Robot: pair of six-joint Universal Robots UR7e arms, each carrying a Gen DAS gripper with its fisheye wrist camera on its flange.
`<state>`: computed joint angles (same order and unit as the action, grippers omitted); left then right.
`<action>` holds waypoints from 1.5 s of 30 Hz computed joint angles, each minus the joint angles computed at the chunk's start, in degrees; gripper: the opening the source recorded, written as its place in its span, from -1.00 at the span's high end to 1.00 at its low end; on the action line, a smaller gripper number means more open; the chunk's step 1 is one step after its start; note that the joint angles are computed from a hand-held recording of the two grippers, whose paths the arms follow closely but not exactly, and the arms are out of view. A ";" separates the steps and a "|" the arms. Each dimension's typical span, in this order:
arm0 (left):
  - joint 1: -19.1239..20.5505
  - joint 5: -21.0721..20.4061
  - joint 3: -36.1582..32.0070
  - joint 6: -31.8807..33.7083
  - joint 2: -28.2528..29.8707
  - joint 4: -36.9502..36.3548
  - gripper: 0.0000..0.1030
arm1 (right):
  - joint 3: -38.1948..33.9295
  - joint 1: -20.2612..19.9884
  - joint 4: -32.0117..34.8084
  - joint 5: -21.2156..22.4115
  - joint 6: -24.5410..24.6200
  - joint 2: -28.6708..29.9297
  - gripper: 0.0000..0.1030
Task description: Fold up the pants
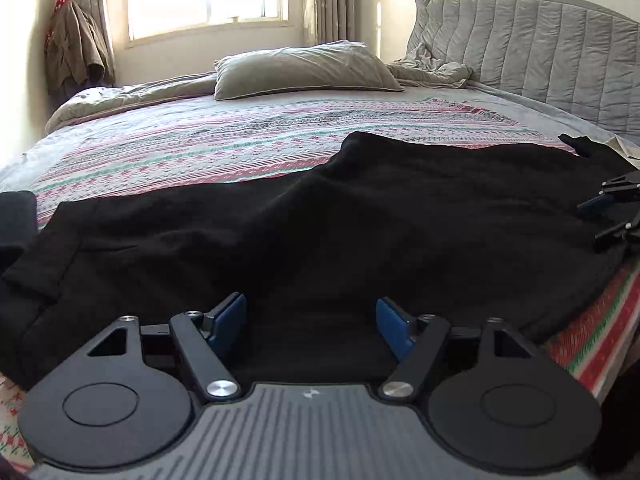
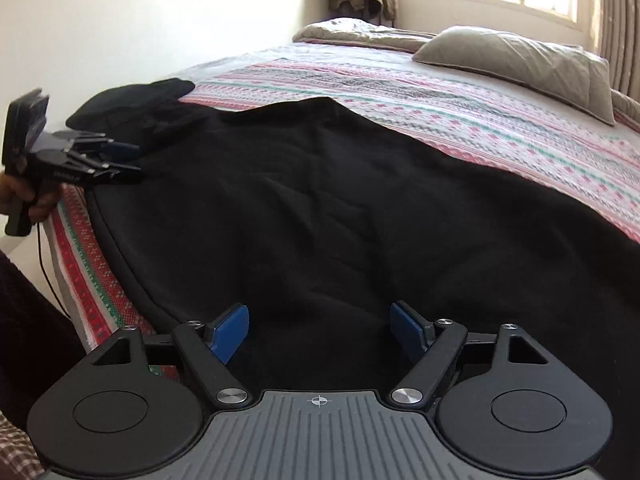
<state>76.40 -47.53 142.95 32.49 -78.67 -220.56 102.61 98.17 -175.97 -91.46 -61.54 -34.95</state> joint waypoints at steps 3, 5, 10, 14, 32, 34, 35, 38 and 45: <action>1.74 -3.69 2.52 -2.84 -6.04 4.90 -0.72 | 2.04 -2.30 0.44 1.75 -1.59 -2.86 -0.53; 2.25 -5.00 2.97 -4.58 -9.57 9.07 -0.72 | 2.94 -3.25 1.59 1.81 -2.22 -4.81 -0.53; 0.70 -3.59 2.61 -8.52 -12.13 14.31 -0.72 | 4.03 -5.42 2.79 0.57 -1.06 -8.81 -0.53; -0.01 -4.11 1.08 -11.77 -11.34 14.81 -0.74 | 4.85 -5.65 -1.40 -1.92 2.99 -10.16 -0.55; 3.77 13.91 -20.46 -10.24 9.51 0.16 -0.70 | 1.82 -3.90 -12.82 -8.79 5.87 -4.33 -0.57; 3.56 15.11 -20.81 -8.83 10.09 -2.55 -0.66 | 1.99 -4.16 -13.78 -8.92 5.76 -4.36 -0.59; 3.18 15.80 -20.70 -8.94 10.21 -3.66 -0.66 | 2.18 -4.32 -14.31 -8.96 5.91 -4.48 -0.59; 1.04 17.75 -20.27 -8.82 9.94 -5.10 -0.73 | 2.32 -4.42 -15.44 -9.37 7.87 -5.01 -0.60; -4.45 14.94 -14.53 -20.94 4.85 5.60 -1.00 | 1.24 -4.28 -19.72 -11.47 15.59 -6.29 -0.62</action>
